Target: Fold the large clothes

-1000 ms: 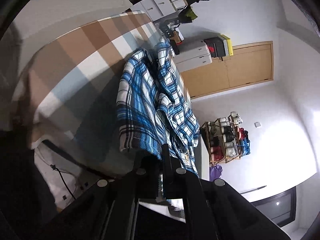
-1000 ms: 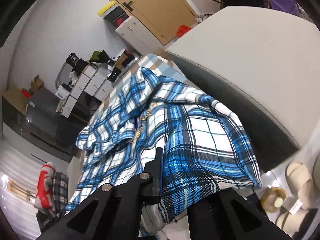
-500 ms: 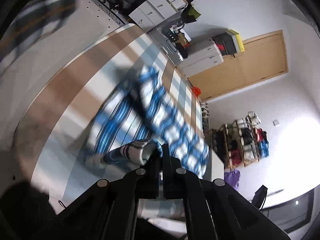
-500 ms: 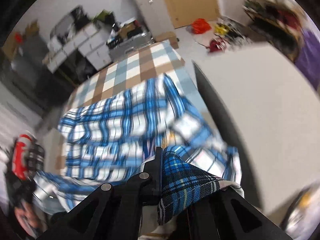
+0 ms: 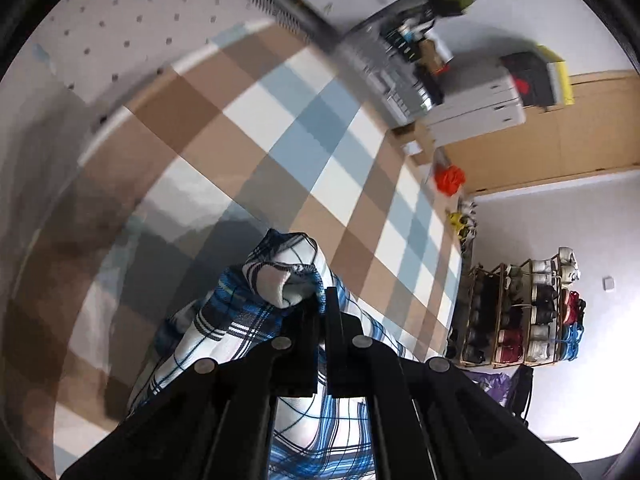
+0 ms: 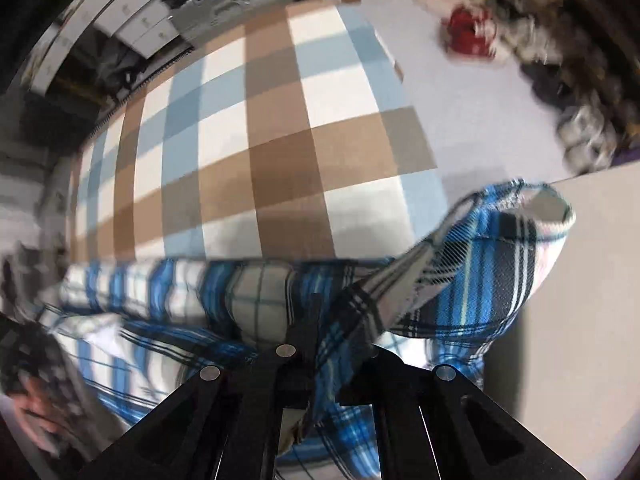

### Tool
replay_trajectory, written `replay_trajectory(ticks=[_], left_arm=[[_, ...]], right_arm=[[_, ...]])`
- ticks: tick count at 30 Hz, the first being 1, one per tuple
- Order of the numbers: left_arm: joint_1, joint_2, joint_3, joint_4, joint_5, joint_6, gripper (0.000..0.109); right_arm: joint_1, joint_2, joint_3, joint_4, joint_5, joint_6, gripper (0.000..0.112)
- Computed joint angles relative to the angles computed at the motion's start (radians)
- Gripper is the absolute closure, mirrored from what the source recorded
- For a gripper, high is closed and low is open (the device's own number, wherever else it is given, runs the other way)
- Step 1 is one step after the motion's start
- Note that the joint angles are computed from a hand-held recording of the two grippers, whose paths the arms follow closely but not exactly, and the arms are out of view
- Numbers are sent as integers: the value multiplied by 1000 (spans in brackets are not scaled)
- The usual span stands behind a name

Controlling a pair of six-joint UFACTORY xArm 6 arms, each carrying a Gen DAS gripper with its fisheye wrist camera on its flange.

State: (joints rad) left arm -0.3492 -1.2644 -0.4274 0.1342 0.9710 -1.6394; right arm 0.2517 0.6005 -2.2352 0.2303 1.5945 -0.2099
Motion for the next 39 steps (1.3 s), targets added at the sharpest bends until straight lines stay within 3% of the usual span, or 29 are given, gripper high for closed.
replay_trajectory(ticks=[2, 5, 7, 9, 11, 12, 17, 24, 27, 29, 32, 34, 37, 39], left_arm=[[70, 36, -1, -75, -36, 110, 109], [154, 47, 31, -186, -99, 228, 109], [213, 42, 65, -317, -131, 319, 109], [228, 44, 52, -375, -96, 375, 109], [224, 56, 27, -380, -55, 422, 109], [213, 57, 9, -362, -37, 425, 109], [176, 35, -51, -283, 43, 368, 103], [164, 21, -147, -110, 131, 364, 101], [45, 29, -184, -11, 181, 275, 76], [-116, 46, -204, 105, 212, 162, 72], [-180, 93, -191, 88, 147, 163, 72], [-223, 139, -155, 15, 55, 196, 72], [-227, 263, -139, -118, -48, 336, 72], [-200, 370, -160, -179, -73, 425, 72]], right_arm=[[-34, 86, -125, 87, 65, 43, 110], [-98, 134, -171, 263, 54, 77, 109], [-132, 115, -119, 361, 25, 70, 107], [-148, 95, -73, 414, 17, 51, 100], [-155, 66, -19, 441, 17, 17, 52], [-157, 35, 32, 461, 4, -13, 9], [-124, -23, 106, 401, -3, -101, 9], [-116, -314, 468, 429, -259, -310, 9], [-65, -447, 630, 330, -381, -432, 9], [6, -540, 766, 181, -524, -496, 9], [79, -623, 923, 18, -637, -556, 9], [100, -620, 953, -45, -634, -543, 9], [127, -569, 954, -124, -658, -482, 9], [147, -516, 929, -195, -681, -401, 9]])
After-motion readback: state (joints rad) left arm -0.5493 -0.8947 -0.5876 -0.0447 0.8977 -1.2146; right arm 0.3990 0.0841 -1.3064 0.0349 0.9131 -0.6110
